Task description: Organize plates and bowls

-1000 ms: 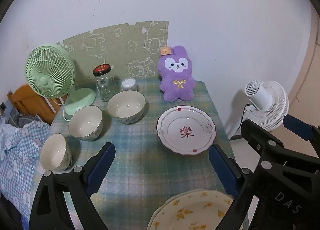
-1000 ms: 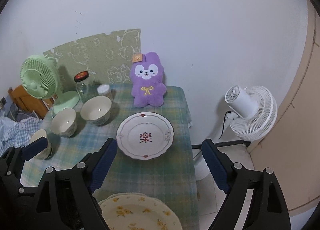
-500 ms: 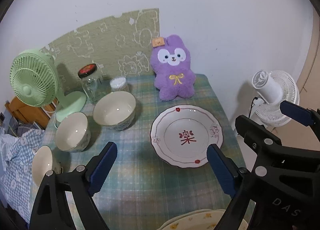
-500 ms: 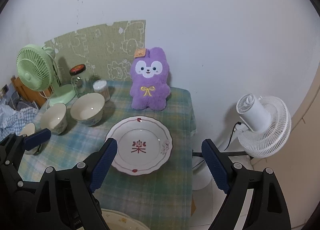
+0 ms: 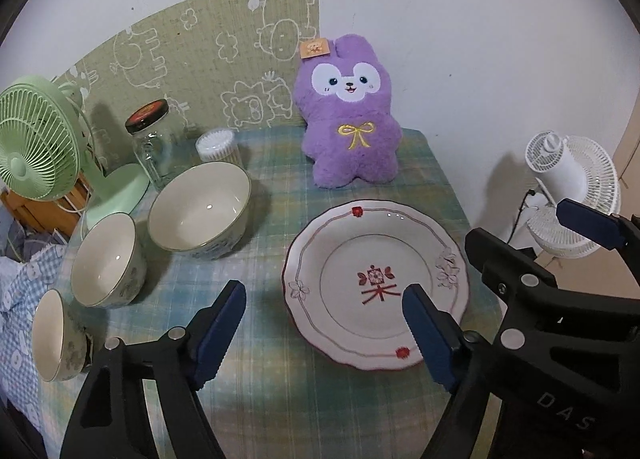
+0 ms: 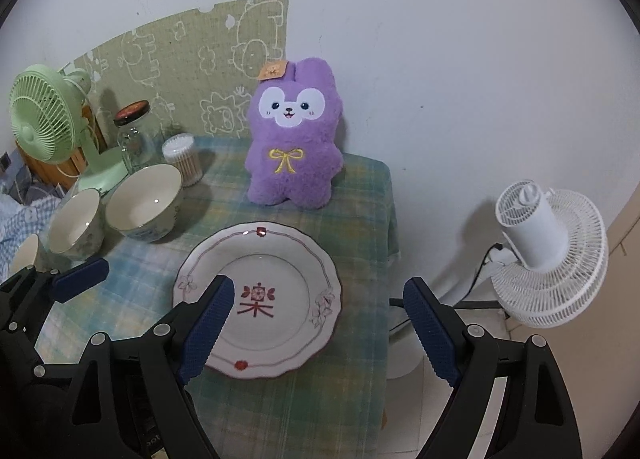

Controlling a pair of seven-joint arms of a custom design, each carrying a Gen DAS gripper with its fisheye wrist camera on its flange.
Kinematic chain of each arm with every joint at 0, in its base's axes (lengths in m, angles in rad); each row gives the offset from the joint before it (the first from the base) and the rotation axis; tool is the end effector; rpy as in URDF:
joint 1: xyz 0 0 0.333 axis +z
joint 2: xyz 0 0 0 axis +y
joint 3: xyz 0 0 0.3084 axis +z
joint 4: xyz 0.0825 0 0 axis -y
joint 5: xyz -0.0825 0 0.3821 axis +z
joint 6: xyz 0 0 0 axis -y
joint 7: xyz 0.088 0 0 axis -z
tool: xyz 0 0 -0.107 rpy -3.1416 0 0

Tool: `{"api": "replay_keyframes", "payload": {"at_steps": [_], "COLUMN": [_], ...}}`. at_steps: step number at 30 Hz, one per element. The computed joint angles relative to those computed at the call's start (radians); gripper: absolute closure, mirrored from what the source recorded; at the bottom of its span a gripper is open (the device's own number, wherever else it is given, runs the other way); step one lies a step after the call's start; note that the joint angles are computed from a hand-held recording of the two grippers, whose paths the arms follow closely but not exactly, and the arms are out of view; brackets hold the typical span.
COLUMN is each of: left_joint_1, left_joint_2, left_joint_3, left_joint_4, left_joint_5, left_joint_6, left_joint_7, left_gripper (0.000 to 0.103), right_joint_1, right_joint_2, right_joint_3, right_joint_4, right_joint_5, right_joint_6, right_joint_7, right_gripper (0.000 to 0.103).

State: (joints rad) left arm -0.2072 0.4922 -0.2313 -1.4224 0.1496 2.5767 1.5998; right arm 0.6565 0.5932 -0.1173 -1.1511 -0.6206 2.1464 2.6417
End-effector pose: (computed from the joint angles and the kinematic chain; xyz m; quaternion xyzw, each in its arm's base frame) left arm 0.6835 -0.2825 0.4918 -0.4809 0.8117 -0.2705 0.1917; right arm 0.6471 0.3894 0.5052 -0.5676 0.7372 -0.3090 0.1971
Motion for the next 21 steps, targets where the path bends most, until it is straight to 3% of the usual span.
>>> {"api": "replay_keyframes", "payload": {"at_steps": [4,11,15,21], "left_joint_1": [-0.022,-0.060,-0.037,-0.047], "left_joint_2": [0.050,0.136,0.192,0.229], "left_joint_3": [0.016,0.045,0.009,0.015], "left_joint_4": [0.055,0.148,0.221,0.261], "left_joint_5": [0.030,0.087,0.029,0.014], "left_joint_6": [-0.008,-0.034,-0.093,-0.113], "left_joint_7": [-0.022,-0.053,-0.029,-0.018], "left_gripper": [0.024,0.024,0.025,0.031], "right_joint_1": [-0.020,-0.041,-0.065,-0.071], "right_joint_2": [0.017,0.092,0.118,0.143], "right_joint_3": [-0.002,-0.016,-0.008,-0.021], "right_joint_4": [-0.008,0.065,0.090,0.088], "right_joint_5": [0.005,0.057,0.124,0.152], "right_joint_6": [0.049,0.036,0.031,0.068], "right_joint_7": [-0.016,-0.077,-0.091,-0.108], "right_gripper": [0.014,0.014,0.014,0.014]}}
